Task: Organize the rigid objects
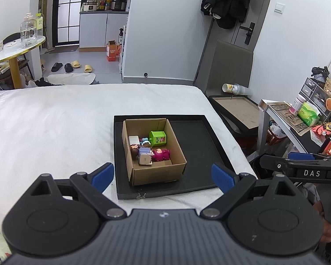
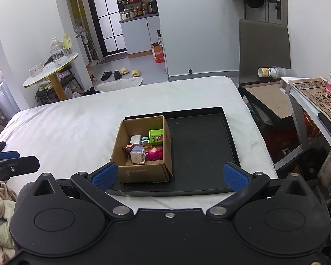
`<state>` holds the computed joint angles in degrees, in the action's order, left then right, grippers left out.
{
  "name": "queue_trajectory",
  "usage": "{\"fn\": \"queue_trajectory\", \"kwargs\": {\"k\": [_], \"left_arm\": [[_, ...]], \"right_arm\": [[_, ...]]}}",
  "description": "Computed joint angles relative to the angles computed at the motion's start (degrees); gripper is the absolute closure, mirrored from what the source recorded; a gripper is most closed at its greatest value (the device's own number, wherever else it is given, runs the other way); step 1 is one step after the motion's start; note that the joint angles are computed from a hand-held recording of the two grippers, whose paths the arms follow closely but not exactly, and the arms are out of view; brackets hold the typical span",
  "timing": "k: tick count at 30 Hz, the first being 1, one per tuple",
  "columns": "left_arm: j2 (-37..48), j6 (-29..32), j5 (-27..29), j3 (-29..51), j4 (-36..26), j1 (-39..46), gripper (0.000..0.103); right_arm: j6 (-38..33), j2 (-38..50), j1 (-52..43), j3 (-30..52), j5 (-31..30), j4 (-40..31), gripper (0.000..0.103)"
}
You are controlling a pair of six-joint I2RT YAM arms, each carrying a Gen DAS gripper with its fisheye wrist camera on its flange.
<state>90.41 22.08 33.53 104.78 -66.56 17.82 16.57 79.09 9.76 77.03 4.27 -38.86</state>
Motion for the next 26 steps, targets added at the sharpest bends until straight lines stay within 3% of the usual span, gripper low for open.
{"fn": "queue_trajectory", "kwargs": {"k": [26], "left_arm": [[-1.2, 0.3, -0.3, -1.1, 0.6, -1.5, 0.009]], "right_arm": [[1.1, -0.3, 0.3, -0.9, 0.4, 0.1, 0.000]]}}
